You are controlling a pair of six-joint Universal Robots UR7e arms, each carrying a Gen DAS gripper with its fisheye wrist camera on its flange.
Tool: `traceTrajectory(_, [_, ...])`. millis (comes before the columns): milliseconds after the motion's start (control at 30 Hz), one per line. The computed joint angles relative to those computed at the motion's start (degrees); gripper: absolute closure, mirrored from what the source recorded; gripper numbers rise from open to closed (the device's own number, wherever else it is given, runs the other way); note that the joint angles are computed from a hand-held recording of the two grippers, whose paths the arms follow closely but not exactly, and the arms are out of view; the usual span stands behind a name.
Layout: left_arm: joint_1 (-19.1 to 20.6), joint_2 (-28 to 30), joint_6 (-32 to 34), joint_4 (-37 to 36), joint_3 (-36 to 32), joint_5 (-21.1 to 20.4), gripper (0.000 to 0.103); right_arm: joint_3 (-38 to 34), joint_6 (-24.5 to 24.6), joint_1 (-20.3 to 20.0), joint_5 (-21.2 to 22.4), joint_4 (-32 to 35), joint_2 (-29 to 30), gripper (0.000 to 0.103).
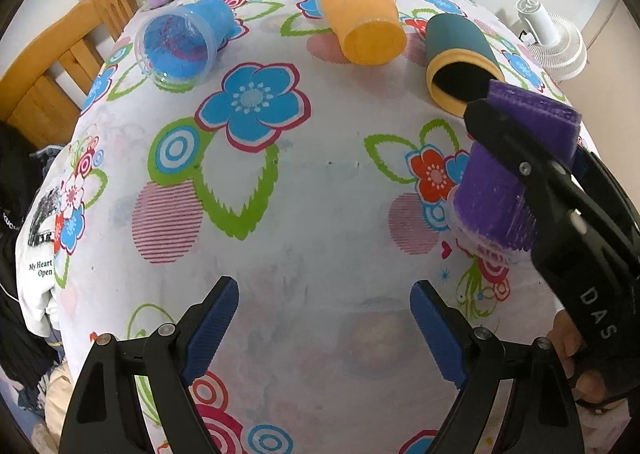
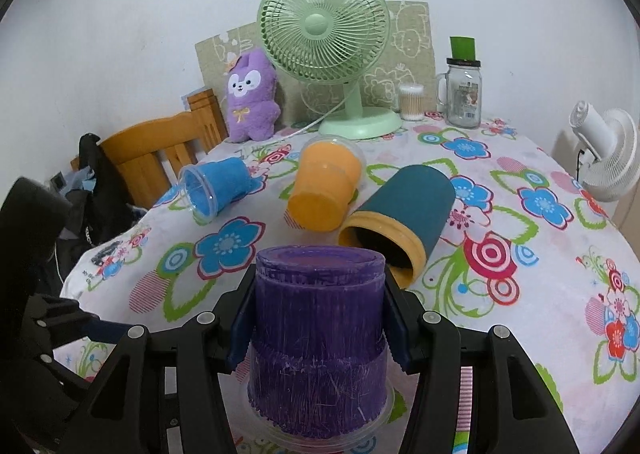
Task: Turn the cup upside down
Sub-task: 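Tilt the purple cup with the right gripper, rim toward the table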
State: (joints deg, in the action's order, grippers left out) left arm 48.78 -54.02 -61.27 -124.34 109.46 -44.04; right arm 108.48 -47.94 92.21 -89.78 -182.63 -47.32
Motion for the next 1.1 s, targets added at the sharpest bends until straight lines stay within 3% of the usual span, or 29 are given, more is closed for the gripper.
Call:
traceTrajectory(200, [-0.11,-0.20,0.31,-0.86,0.31,-1.66,0.014,1.08,-0.93,0.72,-3.18,0.77,-0.82,0.041])
traceTrajectory(300, [-0.30,-0.15,0.34,-1.09,0.43,-2.15,0.014,1.32,0.70,1.03,-5.17,1.52,-1.18,0.026])
traceTrajectory(433, [-1.71,0.26,0.85,-2.89,1.99,0.36,0.014,1.49,2.30,1.45,-7.34,3.65,-2.08,0.022])
traceTrajectory(667, [-3.10,-0.66,-0.77,-1.67,2.55,-0.85,0.013,2.11,1.98,3.10,-9.52,9.98,-5.88,0.004])
traceTrajectory(1100, [-6.89,0.42,-9.68,0.02,1.62,4.77,0.012,-0.10,-0.89,1.82,-10.50,16.34,-11.61,0.001])
